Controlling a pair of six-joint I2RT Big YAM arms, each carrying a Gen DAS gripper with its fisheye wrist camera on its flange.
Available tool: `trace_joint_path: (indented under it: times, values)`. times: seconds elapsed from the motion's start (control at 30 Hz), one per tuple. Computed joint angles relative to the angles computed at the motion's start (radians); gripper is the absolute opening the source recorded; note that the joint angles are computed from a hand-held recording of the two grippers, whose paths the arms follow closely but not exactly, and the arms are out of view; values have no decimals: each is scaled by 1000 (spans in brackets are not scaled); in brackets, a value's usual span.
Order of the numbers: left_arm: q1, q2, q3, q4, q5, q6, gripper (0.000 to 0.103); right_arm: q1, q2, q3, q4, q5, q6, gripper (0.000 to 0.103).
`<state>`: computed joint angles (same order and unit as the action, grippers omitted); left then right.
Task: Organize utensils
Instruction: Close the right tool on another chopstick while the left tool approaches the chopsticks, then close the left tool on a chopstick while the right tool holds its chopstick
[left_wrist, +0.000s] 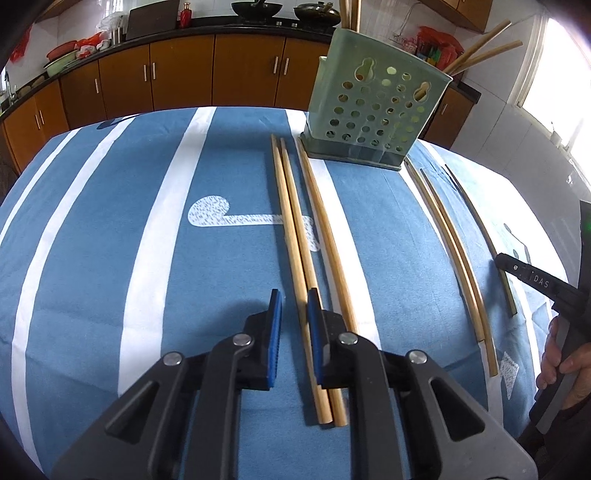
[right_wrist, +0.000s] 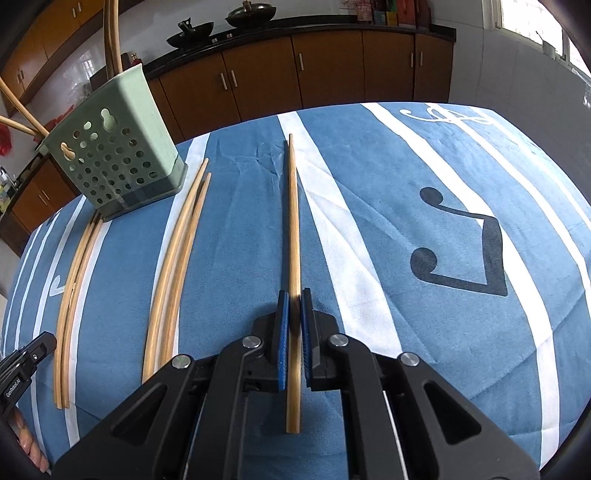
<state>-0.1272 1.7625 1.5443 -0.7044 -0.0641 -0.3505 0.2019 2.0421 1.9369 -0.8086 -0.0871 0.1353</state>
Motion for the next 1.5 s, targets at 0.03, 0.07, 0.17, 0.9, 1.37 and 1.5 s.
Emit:
trace_joint_path:
  times: [0.03, 0.07, 0.17, 0.9, 1.37, 1.5]
  values:
    - [-1, 1, 1, 0, 4, 0, 15, 1, -1, -2, 2, 3, -3, 7]
    - [-3, 6, 5, -4, 2, 2, 15, 2, -1, -3, 4, 5, -5, 7]
    - [-14, 14, 13, -8, -39, 19, 13, 4, -3, -7, 9, 11, -15, 8]
    - [88, 35, 38, 14, -98, 16, 9, -1, 26, 17, 56, 18, -91, 8]
    - [84, 39, 43, 11, -103, 13, 10, 0, 25, 14, 58, 17, -88, 8]
    - [92, 33, 32, 23, -82, 4, 10, -2, 24, 12, 59, 13, -87, 9]
